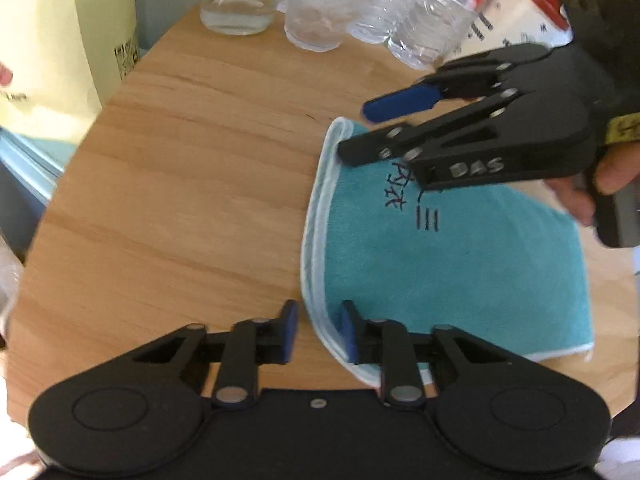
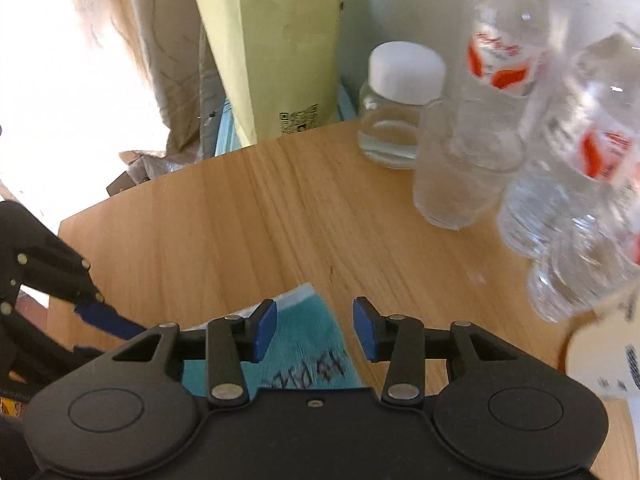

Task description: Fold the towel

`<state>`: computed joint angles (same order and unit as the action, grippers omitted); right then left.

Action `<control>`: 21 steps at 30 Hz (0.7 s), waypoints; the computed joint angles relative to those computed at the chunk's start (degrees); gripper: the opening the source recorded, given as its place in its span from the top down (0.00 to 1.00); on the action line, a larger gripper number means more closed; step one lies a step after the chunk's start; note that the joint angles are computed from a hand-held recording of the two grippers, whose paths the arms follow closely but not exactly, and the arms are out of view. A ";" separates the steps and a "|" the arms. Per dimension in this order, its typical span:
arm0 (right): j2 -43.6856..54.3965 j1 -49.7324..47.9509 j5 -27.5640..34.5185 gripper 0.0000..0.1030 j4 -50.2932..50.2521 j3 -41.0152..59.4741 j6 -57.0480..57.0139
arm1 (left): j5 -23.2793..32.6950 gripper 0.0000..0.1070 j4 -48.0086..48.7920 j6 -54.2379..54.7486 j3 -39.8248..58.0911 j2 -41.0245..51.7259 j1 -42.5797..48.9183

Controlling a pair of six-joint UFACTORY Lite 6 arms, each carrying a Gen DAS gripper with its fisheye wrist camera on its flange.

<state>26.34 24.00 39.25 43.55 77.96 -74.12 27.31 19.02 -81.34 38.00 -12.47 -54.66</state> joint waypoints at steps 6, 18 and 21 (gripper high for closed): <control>4.66 -1.86 11.35 0.93 -4.32 7.74 2.49 | -2.71 0.94 1.95 -6.48 -3.08 -3.35 -2.91; 7.72 -1.18 14.18 0.93 -7.31 11.62 6.36 | -2.56 0.93 -3.05 -7.40 -4.89 -2.99 -5.61; 8.17 0.62 10.35 0.92 -7.28 10.18 5.10 | -4.14 0.92 -2.94 -8.89 -7.38 -4.85 -5.72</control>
